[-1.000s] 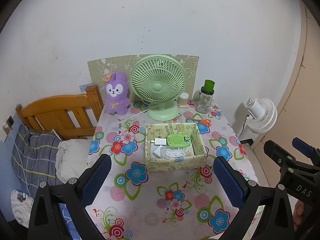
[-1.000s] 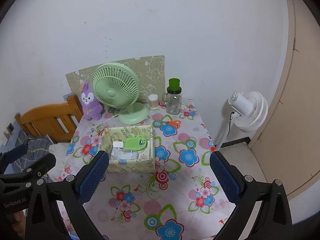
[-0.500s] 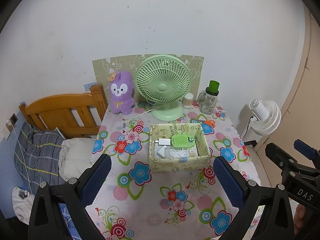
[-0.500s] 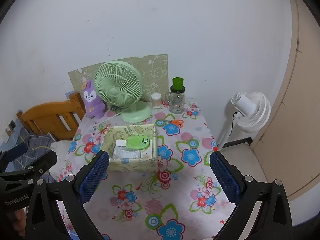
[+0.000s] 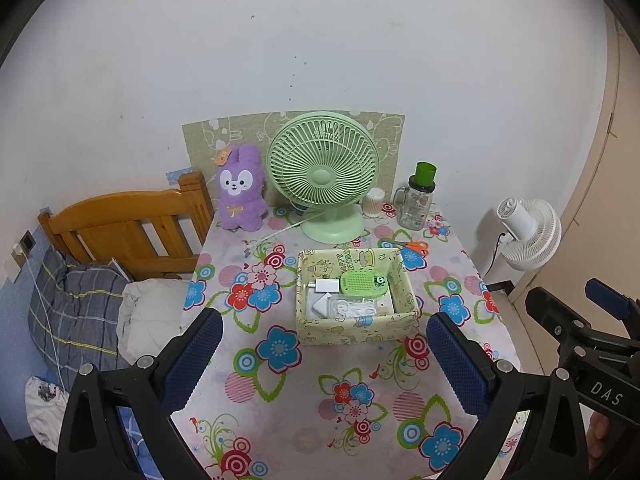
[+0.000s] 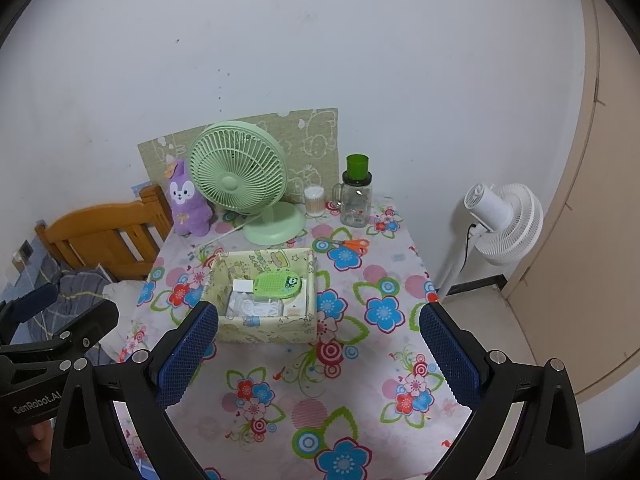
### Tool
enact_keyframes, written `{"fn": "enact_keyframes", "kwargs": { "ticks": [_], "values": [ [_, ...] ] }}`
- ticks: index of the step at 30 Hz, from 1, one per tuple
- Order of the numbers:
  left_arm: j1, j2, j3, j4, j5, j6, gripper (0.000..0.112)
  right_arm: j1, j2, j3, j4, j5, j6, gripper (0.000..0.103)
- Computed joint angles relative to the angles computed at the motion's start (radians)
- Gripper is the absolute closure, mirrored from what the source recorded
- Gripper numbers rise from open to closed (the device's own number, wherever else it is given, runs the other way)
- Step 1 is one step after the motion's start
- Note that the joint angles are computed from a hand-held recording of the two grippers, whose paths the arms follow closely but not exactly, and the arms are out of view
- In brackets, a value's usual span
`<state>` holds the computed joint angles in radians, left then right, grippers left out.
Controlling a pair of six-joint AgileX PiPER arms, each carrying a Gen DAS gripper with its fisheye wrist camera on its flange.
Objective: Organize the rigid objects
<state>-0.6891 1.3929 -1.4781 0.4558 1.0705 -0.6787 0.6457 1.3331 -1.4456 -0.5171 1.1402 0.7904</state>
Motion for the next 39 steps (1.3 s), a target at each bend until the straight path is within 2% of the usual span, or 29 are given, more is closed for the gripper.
{"fn": "enact_keyframes", "kwargs": {
  "ticks": [10,15,39],
  "values": [
    [0.001,-0.022,0.019,0.001,-0.001,-0.016,0.009,0.001,-0.022,0.031,0.008,-0.028,0.011,0.001],
    [-0.032,-0.02,0.027,0.066,0.011,-0.057,0.009,0.02,-0.026,0.046,-0.02,-0.034,0.033,0.001],
    [-0.025,-0.006,0.025,0.048,-0.004,-0.055,0.009,0.01,-0.029,0.065,-0.021,-0.047,0.021,0.001]
  ]
}}
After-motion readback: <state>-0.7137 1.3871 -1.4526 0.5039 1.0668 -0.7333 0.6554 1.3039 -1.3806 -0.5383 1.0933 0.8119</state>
